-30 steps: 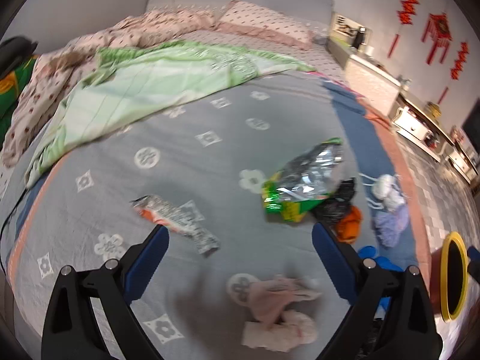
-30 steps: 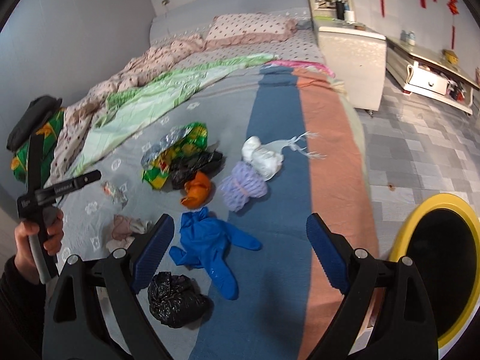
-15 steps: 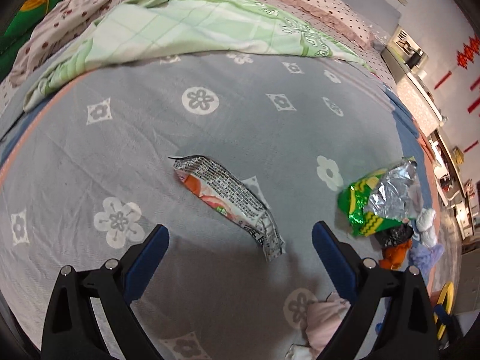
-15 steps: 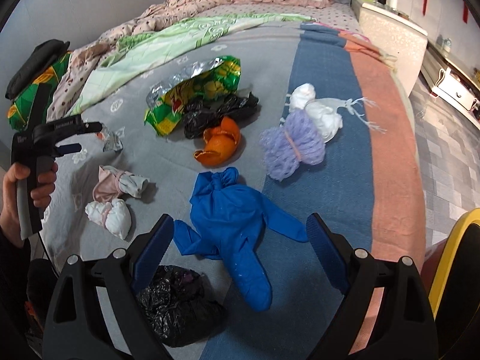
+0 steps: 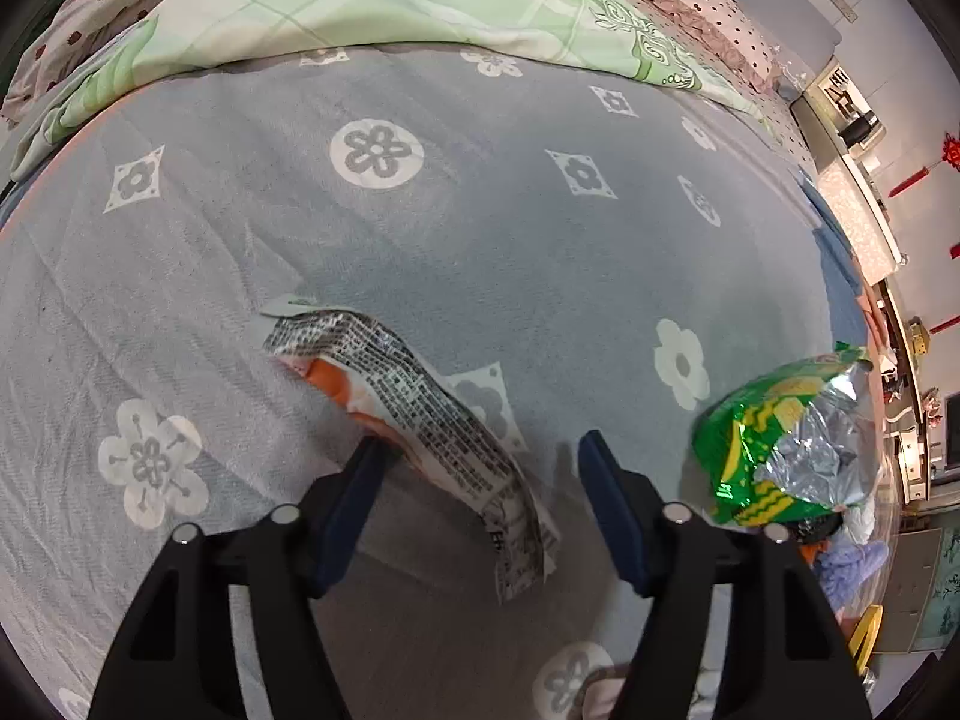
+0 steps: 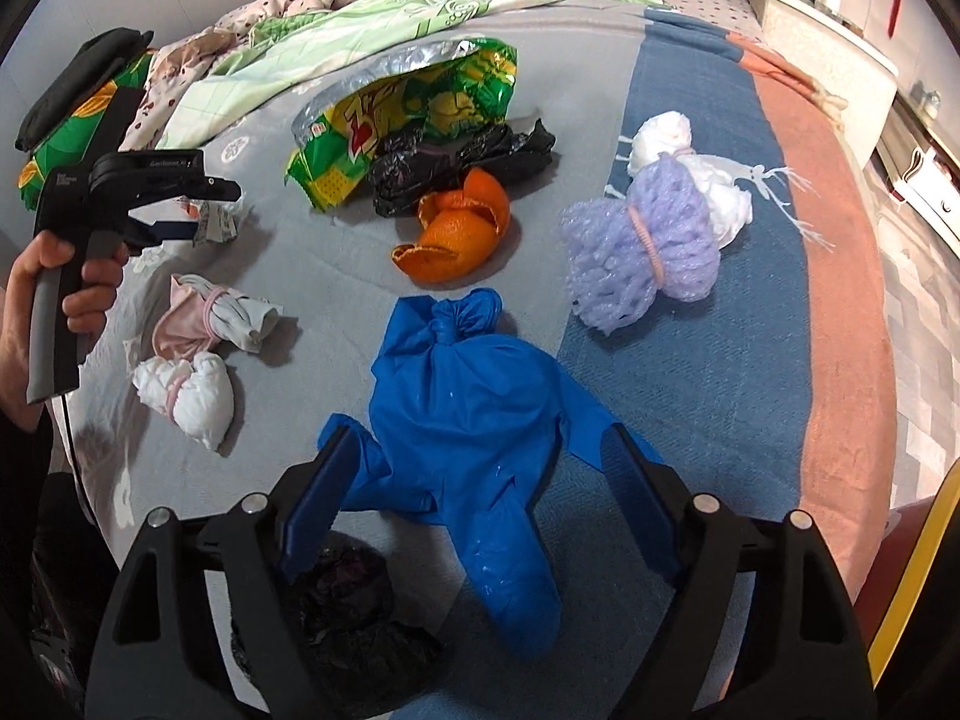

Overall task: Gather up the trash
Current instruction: 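Grasp the white-orange wrapper with the left tool while the right tool grasps the blue glove, then carry the wrapper and blue glove over the bin with both tools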

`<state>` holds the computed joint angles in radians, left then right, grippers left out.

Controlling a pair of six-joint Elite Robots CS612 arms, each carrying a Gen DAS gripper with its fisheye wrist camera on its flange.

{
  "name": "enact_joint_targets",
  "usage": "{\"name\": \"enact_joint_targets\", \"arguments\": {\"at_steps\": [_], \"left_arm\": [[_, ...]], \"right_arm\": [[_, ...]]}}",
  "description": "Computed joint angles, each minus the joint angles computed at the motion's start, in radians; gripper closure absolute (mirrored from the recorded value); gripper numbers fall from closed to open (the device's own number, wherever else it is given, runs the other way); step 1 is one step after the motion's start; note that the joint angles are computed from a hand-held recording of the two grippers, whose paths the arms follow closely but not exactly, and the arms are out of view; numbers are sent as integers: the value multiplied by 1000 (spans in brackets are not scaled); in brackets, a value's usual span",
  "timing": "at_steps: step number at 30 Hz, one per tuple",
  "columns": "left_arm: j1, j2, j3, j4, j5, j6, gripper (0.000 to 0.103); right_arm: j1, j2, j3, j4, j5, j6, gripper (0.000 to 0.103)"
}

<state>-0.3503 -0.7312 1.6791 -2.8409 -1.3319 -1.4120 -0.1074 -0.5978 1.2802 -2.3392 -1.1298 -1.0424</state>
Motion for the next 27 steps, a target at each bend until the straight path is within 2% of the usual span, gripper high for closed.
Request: {"name": "enact_joint_targets", "arguments": {"at_steps": [3,5,7,9,12,15,27], "left_arm": [[0,8,-20,37,9,19,58],[2,13,-32,54,12,30,71],[2,13,-33,53,15,26,74],[1,13,-32,48,19,27,75],[-1,10,-32,48,21,33,79],[-8,-1,-25,50,35,38,80],[-68,-89,26,50,135,79,80]], "right_arm": [[3,9,-7,11,-20,-6,36],[5,16,-13,13,-30,-4,40],[6,20,-17,8,-29,0,48],[6,22,-18,-1,-27,3,65],[4,26,-32,21,-16,21,81],[1,22,-29,12,-14,28,90],[-48,-62,51,-50,125,34,93]]}}
